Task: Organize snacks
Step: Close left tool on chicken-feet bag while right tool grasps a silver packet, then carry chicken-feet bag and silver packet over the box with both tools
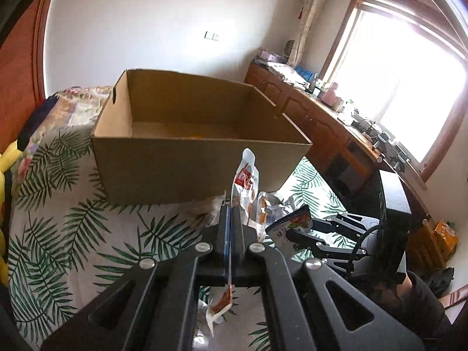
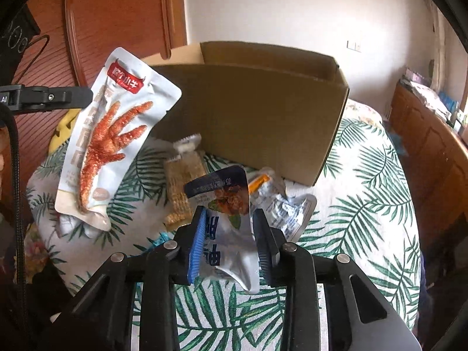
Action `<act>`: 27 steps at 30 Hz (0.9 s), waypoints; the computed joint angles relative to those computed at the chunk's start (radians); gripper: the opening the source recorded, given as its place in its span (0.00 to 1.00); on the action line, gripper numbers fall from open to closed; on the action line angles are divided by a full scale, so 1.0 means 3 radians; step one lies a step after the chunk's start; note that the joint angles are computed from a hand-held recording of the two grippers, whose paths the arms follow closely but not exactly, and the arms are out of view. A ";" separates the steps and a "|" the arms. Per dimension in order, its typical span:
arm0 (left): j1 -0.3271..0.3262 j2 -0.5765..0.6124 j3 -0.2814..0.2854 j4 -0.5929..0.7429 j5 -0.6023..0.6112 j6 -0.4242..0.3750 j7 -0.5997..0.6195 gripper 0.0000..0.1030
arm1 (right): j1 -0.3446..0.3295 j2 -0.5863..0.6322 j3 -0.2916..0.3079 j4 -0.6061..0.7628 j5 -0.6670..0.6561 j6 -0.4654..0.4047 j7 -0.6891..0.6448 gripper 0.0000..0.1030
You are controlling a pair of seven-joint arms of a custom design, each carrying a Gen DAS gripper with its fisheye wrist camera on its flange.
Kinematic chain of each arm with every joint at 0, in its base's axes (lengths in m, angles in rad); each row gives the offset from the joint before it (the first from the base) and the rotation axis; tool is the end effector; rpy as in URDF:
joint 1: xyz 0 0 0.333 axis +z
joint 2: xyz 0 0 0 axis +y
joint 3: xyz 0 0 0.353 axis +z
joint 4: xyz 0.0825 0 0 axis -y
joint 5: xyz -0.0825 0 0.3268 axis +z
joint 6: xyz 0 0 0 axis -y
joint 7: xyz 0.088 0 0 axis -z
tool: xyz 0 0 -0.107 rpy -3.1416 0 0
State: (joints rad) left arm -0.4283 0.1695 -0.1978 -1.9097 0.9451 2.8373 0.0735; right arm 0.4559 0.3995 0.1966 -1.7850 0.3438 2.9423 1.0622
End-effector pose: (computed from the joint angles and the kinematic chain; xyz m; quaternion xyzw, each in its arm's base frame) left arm 0.4609 -0.3745 0.5472 -0.6629 0.6099 -0.3984 0.1725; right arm 0.5523 0.3669 0.4875 -0.8564 0.3451 -0.1423 0.3568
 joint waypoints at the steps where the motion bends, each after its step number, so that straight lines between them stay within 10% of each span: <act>1: -0.0004 -0.0004 -0.0009 0.0020 -0.0008 -0.0010 0.0032 0.00 | -0.0013 -0.0019 0.0016 -0.0008 0.0015 0.0010 -0.0016 0.26; 16: -0.0010 -0.0104 -0.0046 0.0458 0.0134 -0.0163 0.0192 0.00 | -0.0108 -0.0190 0.0166 0.0145 0.0214 0.0059 -0.0279 0.14; 27: 0.0054 0.0028 0.0012 0.0949 -0.0004 -0.0496 0.0585 0.00 | 0.0208 0.0030 -0.0220 0.0929 -0.0280 -0.0214 0.0158 0.14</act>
